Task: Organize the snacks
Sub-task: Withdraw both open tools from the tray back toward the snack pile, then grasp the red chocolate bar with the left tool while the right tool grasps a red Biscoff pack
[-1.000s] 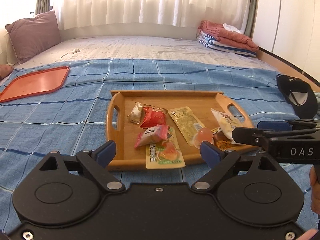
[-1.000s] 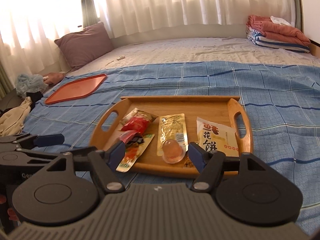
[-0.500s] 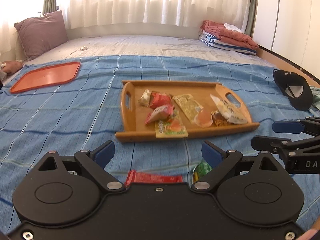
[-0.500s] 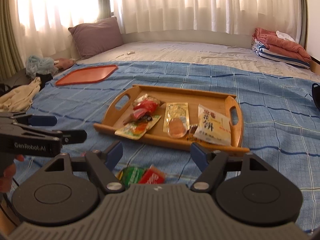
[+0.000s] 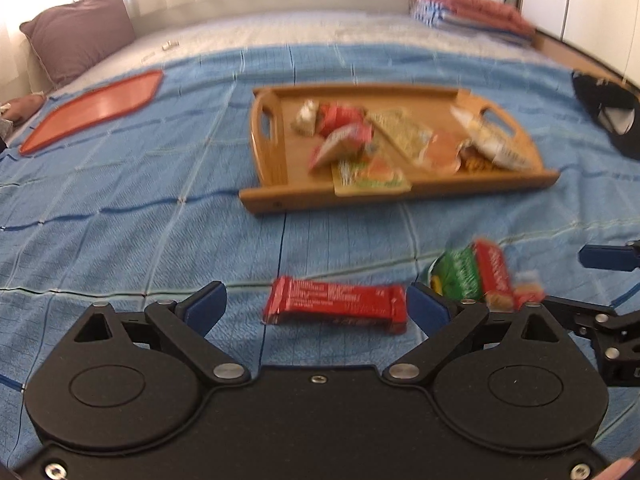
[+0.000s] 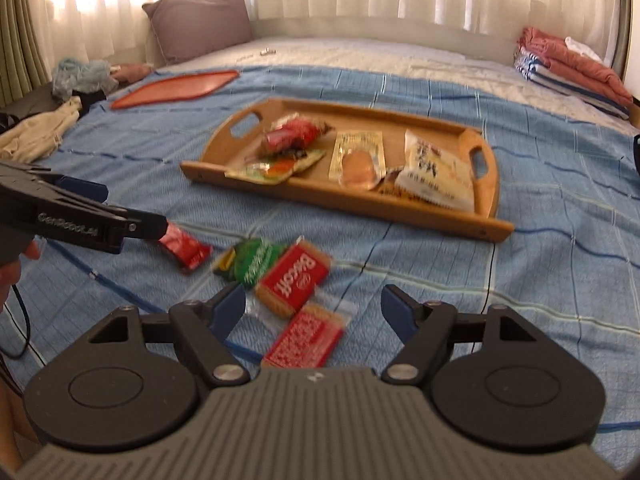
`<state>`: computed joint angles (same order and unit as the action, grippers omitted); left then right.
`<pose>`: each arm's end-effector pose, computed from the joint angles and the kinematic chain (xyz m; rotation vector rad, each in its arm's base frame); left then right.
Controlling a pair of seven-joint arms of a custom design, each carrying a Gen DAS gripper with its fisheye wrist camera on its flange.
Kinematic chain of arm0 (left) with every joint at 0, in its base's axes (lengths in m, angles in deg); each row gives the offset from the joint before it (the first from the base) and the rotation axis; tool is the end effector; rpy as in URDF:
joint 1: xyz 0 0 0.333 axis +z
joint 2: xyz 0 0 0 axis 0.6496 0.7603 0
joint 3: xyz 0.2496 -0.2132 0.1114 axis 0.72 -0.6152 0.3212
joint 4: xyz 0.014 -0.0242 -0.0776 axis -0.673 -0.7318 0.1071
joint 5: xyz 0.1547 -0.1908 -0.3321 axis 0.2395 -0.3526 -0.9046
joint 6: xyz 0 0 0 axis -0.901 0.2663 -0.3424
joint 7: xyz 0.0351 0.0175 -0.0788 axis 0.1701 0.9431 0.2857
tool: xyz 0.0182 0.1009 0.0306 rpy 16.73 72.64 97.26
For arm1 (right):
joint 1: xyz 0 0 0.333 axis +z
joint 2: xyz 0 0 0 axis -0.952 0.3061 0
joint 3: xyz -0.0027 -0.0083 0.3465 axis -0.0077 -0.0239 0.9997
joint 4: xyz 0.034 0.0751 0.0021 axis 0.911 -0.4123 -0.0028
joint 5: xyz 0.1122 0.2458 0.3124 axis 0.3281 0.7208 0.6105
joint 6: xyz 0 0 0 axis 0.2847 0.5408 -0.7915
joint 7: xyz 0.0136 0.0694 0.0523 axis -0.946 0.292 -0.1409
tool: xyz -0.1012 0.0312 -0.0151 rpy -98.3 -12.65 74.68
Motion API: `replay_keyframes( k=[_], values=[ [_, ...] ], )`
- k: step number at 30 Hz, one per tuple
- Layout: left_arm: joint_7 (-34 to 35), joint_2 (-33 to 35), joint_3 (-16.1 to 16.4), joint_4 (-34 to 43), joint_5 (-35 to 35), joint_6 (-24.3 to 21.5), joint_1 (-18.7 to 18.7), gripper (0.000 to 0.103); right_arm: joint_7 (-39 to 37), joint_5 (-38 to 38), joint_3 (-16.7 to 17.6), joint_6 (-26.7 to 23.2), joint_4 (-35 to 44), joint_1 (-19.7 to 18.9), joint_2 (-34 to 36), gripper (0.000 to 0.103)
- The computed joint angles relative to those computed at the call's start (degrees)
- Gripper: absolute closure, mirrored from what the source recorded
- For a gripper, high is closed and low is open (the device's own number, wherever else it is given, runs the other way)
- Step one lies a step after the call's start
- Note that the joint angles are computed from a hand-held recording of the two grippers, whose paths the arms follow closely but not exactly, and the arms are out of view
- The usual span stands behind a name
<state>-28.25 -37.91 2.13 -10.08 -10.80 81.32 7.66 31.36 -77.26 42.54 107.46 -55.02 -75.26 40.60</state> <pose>0.5953 -0.4350 0.3079 -1.9971 1.5220 -0.5093 0.6364 0.3129 0.2884 -2.1213 0.9691 -0.3511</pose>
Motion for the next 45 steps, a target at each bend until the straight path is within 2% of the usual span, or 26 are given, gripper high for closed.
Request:
replay_keyframes(
  k=[5,11,15,16,18,20,22,24,27,36,45],
  values=[
    [4.58,3.32,-0.52,2.69,-4.05,0.71,1.32,0.006,-0.74,0.4,-1.03,-1.85,0.83,0.79,0.87,0.02],
    [1.2,3.9,1.71,1.23,-2.15,6.64,0.58,0.004,-3.68,1.44,-1.08,-3.16,0.98,0.95,1.53,0.02],
    [-0.44,4.71,3.02,1.62,-0.61,7.01,-0.48,0.005,-5.04,2.52,-3.22,-3.94,1.85,3.31,1.84,0.021],
    [-0.62,4.76,3.13,1.67,-0.24,7.32,-0.5,0.006,-5.26,3.02,-3.33,-4.32,2.08,3.53,2.0,0.027],
    [-1.48,4.8,3.39,1.55,0.37,7.81,-0.6,0.01,-6.25,3.85,-2.94,-4.06,2.1,3.45,2.24,0.036],
    [-2.44,4.74,3.62,1.45,0.97,7.95,-0.77,0.017,-7.04,4.16,-3.07,-3.13,1.88,3.78,2.18,0.051],
    [-3.67,4.45,3.9,1.08,1.82,7.92,-1.02,0.025,-7.33,4.38,-2.52,-3.06,1.78,3.33,2.2,0.053],
    [-5.12,4.03,4.1,0.6,2.67,7.51,-1.28,0.038,-7.46,4.78,-1.89,-3.15,1.74,2.76,2.29,0.055],
    [-7.22,3.07,3.98,-0.7,4.04,8.56,-0.91,0.039,-7.62,5.11,-1.71,-2.93,1.57,2.61,2.19,0.056],
    [-12.25,0.26,3.09,-3.4,7.9,6.76,-0.99,0.039,-6.36,4.79,0.46,-0.8,-0.31,0.38,1.12,0.059],
    [-13.8,-3.48,0.82,-4.71,10.42,1.82,-0.8,0.039,-2.5,1.49,4.29,1.33,-2.22,-3.8,-0.62,0.06]
  ],
)
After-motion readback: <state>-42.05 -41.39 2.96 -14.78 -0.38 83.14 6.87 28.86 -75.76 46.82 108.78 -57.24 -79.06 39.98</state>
